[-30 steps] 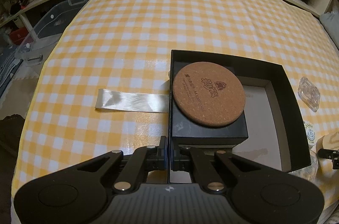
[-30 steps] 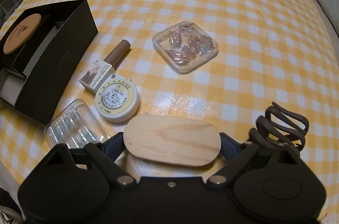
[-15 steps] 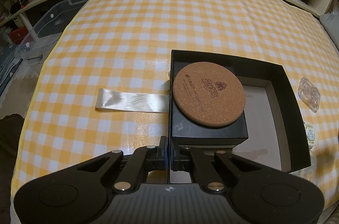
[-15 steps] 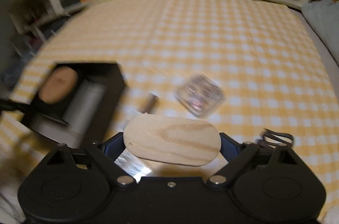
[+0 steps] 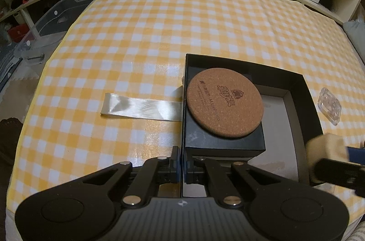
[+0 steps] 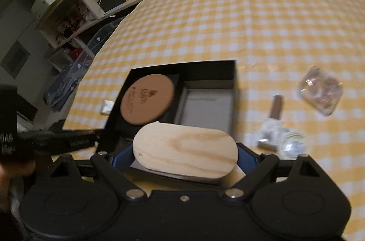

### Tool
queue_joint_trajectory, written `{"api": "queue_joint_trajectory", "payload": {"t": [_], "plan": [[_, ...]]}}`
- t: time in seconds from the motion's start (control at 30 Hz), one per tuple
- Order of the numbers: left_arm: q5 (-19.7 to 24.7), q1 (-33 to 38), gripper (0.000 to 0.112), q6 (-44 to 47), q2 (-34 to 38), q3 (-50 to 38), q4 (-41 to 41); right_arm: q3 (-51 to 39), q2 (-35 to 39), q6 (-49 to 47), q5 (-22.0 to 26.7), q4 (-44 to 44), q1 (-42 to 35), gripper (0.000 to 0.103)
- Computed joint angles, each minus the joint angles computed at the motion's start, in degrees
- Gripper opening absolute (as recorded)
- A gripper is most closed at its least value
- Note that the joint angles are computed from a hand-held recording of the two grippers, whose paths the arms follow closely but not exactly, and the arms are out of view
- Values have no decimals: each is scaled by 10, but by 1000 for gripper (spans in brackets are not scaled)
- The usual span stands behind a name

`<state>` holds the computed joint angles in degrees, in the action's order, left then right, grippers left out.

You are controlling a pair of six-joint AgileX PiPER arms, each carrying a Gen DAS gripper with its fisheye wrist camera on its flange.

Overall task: Organize rigid objects
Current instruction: 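Lower the wooden lid into the open box beside the small box and release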

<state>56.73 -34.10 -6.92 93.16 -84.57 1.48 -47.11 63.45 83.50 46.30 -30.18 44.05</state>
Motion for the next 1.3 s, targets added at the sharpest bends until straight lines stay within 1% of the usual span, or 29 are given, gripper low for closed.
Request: {"api": "queue_joint_trajectory", "payload": {"t": [0.07,0.17,0.27,0.33,0.37,0.47,0.53,0.57,0.6,0.63,0.7,0.73,0.8,0.83,0.9,0.93,1.0,1.03,1.1,1.13,1.2,1.27,1.3], "plan": [[0,1,3,-2,-1,1,-3,-12,28,-10,-23,9,-9,93],[1,3,3,-2,2,-4,-8,-33,70,-34,-38,23,-15,93],[2,5,4,-5,2,-3,-14,-36,91,-55,-70,47,-33,93],[1,8,4,-5,2,-3,-22,-34,100,-70,-86,69,-52,96],[1,9,4,-5,3,-4,-23,-33,102,-80,-88,80,-58,103],[1,6,4,-7,3,-5,-15,-30,97,-90,-80,87,-65,103],[2,5,4,-8,3,-5,-16,-24,88,-110,-84,104,-74,102],[2,5,4,-8,3,-5,-16,-22,83,-114,-83,108,-75,99],[2,5,4,-8,3,-5,-15,-21,80,-119,-81,112,-76,91],[2,5,4,-8,3,-5,-15,-21,77,-135,-80,122,-81,88],[3,4,4,-10,4,-7,-13,-25,79,-176,-73,150,-90,75],[3,4,4,-10,4,-7,-13,-32,82,-188,-59,155,-89,71],[3,4,4,-10,4,-7,-14,-44,91,-206,-33,160,-89,56],[3,4,4,-10,4,-7,-14,-49,93,-214,-21,162,-89,52],[3,4,4,-10,4,-7,-14,-56,94,-237,1,166,-92,36],[3,4,4,-10,4,-7,-14,-60,93,-250,11,162,-92,33],[3,4,4,-10,4,-7,-14,-70,93,-276,35,150,-86,19],[3,4,4,-10,4,-7,-14,-76,93,-294,48,148,-85,17],[4,3,4,-12,4,-8,-13,-93,100,-331,80,148,-84,8],[3,4,4,-10,4,-7,-13,-104,108,-355,98,150,-84,7],[3,4,4,-11,4,-7,-14,-119,126,-399,115,165,-94,5],[3,4,4,-10,4,-7,-14,-131,147,-436,124,182,-98,5],[2,4,4,-10,4,-7,-14,-133,155,-447,121,191,-101,5]]}}
